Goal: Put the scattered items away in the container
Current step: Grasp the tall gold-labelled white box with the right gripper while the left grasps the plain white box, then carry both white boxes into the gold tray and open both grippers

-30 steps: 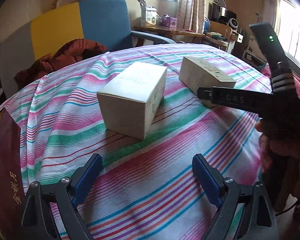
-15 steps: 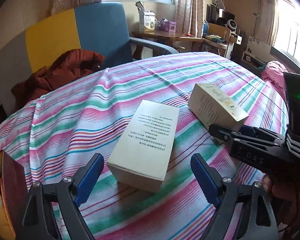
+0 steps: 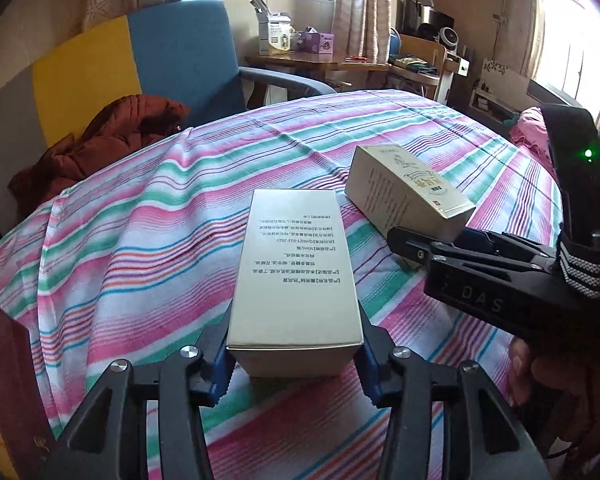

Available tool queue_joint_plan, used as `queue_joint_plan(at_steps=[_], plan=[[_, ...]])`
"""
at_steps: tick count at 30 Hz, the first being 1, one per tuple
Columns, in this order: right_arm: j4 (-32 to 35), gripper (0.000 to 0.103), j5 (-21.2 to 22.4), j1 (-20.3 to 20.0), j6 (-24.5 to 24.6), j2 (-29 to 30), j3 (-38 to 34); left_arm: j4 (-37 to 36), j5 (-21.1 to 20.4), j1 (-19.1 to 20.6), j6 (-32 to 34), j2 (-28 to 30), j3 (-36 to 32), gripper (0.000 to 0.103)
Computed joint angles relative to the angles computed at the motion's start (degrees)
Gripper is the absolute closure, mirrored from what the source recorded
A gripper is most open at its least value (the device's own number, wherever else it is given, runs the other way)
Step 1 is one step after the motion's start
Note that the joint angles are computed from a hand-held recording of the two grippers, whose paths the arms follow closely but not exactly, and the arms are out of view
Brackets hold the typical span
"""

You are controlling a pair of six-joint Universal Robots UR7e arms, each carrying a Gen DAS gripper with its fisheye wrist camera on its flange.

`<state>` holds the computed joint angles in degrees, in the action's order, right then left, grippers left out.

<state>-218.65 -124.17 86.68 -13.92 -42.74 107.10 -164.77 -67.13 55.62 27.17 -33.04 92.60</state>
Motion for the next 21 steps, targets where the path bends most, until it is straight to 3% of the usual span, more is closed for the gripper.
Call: queue_joint_plan(at_steps=[21], plan=[[0.28, 0.047, -1.16, 0.4, -0.48, 0.36, -0.57, -4.94, -0.82, -1.47, -6.77, -10.19, 16.03, 0.051]])
